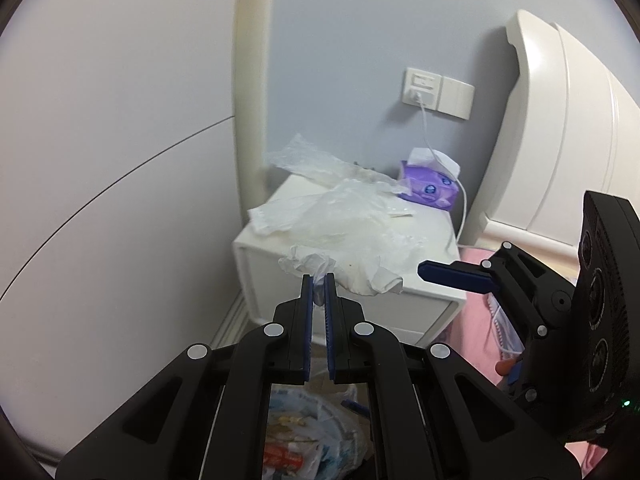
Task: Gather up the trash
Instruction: 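Lift the held tissue with the left gripper and carry it over the trash bin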
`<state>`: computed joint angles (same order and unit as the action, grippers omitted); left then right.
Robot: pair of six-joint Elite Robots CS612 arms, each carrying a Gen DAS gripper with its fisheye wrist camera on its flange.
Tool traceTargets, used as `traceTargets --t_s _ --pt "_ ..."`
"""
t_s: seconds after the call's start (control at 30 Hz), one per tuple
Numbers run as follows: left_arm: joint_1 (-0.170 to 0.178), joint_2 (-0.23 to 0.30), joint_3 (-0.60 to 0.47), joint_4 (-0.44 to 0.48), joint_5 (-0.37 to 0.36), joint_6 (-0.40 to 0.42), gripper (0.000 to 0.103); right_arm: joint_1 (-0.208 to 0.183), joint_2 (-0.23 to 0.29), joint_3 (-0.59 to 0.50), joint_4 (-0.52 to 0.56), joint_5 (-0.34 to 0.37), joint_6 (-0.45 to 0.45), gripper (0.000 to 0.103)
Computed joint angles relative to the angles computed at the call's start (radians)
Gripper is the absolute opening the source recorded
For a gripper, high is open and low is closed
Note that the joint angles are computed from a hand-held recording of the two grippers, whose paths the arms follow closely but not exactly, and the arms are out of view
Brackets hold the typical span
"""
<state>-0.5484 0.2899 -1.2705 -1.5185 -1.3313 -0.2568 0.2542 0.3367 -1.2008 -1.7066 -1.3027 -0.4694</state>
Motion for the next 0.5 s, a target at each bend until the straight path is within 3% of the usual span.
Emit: traceTargets --t_s 0.5 --pt "0.011 0.083 -0.245 0.182 0.101 -0.074 0.004 0.066 0.026 -0.046 0.046 0.006 -0.011 0.096"
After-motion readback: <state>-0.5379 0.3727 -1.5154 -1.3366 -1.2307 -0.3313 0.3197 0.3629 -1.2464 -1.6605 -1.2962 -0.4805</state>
